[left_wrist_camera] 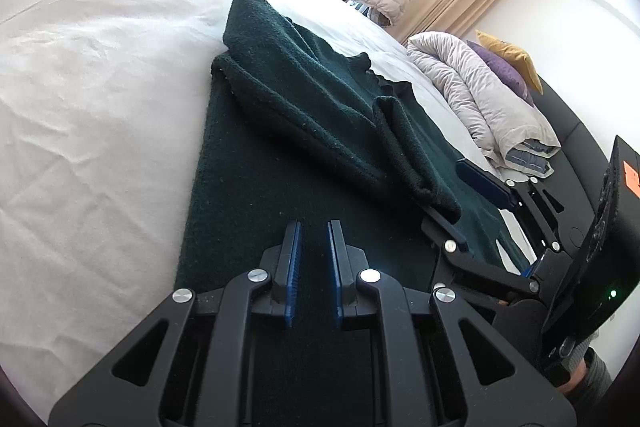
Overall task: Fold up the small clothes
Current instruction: 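Grasp the other sleeve with the right gripper and lift it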
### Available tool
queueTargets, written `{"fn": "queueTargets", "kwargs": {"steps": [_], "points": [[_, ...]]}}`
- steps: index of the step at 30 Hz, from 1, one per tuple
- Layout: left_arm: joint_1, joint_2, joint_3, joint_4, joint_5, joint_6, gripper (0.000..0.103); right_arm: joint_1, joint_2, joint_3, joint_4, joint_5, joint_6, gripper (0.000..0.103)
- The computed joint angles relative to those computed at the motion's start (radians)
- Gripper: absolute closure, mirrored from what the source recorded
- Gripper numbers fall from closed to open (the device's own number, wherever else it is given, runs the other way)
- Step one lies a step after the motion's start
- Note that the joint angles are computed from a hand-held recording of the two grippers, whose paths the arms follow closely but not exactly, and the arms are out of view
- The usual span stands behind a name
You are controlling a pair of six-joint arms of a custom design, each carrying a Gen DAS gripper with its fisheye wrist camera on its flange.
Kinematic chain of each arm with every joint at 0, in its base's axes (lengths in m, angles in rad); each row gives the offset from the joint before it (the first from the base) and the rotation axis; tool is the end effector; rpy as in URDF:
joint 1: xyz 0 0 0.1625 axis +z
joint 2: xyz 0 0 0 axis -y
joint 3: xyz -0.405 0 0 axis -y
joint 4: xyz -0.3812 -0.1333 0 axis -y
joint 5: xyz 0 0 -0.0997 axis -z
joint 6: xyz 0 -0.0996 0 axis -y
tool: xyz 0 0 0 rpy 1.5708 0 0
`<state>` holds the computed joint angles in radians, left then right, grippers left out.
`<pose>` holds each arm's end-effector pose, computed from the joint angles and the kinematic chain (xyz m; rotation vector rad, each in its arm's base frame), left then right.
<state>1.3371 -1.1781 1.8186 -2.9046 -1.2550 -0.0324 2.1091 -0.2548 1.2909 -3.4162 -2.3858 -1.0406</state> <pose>0.0213 -0.6196 0.2998 0.1186 2.7443 -1.0398 0.4134 -0.5736 -0.0384 1.2138 -1.7492 0.6440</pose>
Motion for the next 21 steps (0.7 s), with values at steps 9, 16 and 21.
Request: {"fn": "queueTargets", "kwargs": {"steps": [9, 16, 21], "points": [[-0.009, 0.001, 0.019, -0.025, 0.014, 0.014, 0.090, -0.025, -0.116, 0.057, 0.125, 0.131, 0.276, 0.086], [-0.016, 0.008, 0.030, -0.045, 0.023, 0.015, 0.091, -0.073, -0.194, 0.030, 0.251, 0.290, 0.536, 0.093], [-0.013, 0.010, 0.032, -0.057, 0.021, 0.018, 0.091, -0.144, -0.235, 0.018, 0.231, 0.421, 0.667, 0.093]]}}
